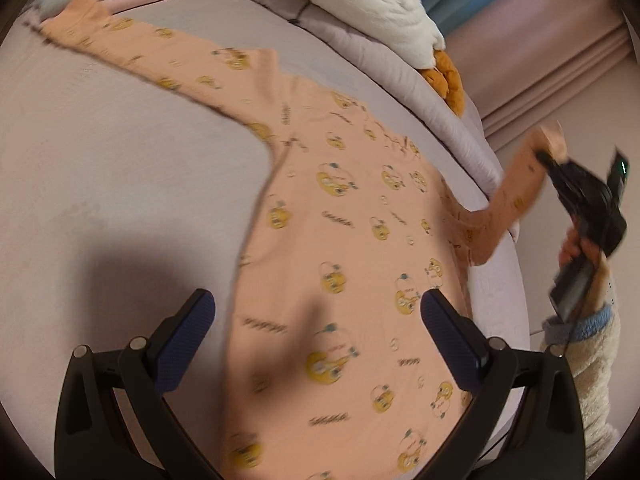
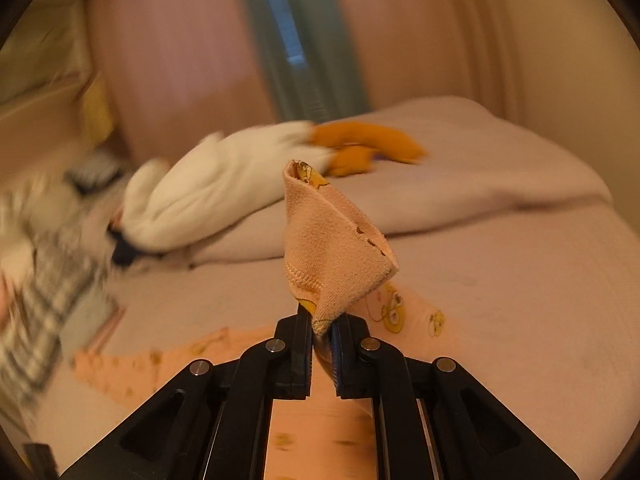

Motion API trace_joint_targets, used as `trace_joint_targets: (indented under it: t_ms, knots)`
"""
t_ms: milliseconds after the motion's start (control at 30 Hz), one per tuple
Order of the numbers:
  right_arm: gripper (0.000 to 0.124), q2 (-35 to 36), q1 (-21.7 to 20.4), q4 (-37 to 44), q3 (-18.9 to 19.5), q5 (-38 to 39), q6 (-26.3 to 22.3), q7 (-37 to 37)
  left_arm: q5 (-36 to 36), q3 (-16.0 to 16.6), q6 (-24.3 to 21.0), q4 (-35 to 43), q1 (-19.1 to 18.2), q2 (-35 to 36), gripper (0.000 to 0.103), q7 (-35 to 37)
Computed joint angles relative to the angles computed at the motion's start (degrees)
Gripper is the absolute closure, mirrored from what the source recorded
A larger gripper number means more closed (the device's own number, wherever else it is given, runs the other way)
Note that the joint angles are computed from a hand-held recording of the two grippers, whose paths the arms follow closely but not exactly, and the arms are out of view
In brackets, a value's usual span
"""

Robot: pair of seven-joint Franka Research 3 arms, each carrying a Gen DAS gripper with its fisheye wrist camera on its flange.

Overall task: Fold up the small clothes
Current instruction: 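Carry the sleeve across the shirt body and open the right tool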

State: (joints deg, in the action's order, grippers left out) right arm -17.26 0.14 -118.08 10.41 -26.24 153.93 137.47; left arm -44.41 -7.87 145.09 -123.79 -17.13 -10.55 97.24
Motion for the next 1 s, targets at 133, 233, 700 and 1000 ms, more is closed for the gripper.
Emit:
trace_joint_targets:
  t_ms: [133,233,700,1000]
  knots:
    - [0.114,15.13,1.99,14.57,7.64,-12.91,-11.14,0.71,-0.50,1.28,0.09,-3.48,0.62,-2.81,0.000,0.85]
    - [0.114,24.97,8.92,22.15,7.56,-18.44,-18.55,-2.88,-0.56,2.25,-0.03,-4.71,0.96,-3.52,0.000,0.45]
    - [0.062,15.72,11.57,6.37,2.21,26.18,-0.04,-33.98,-9.27,4.85,0.68,-3.91,2.70,-2.20,0.000,3.93]
    - [0.091,16.45,16.10,3.13,-3.30,27.76,2.97,-29.55,-16.09,4.15,-0.83,5.03,8.57,5.80,0.000,1.30]
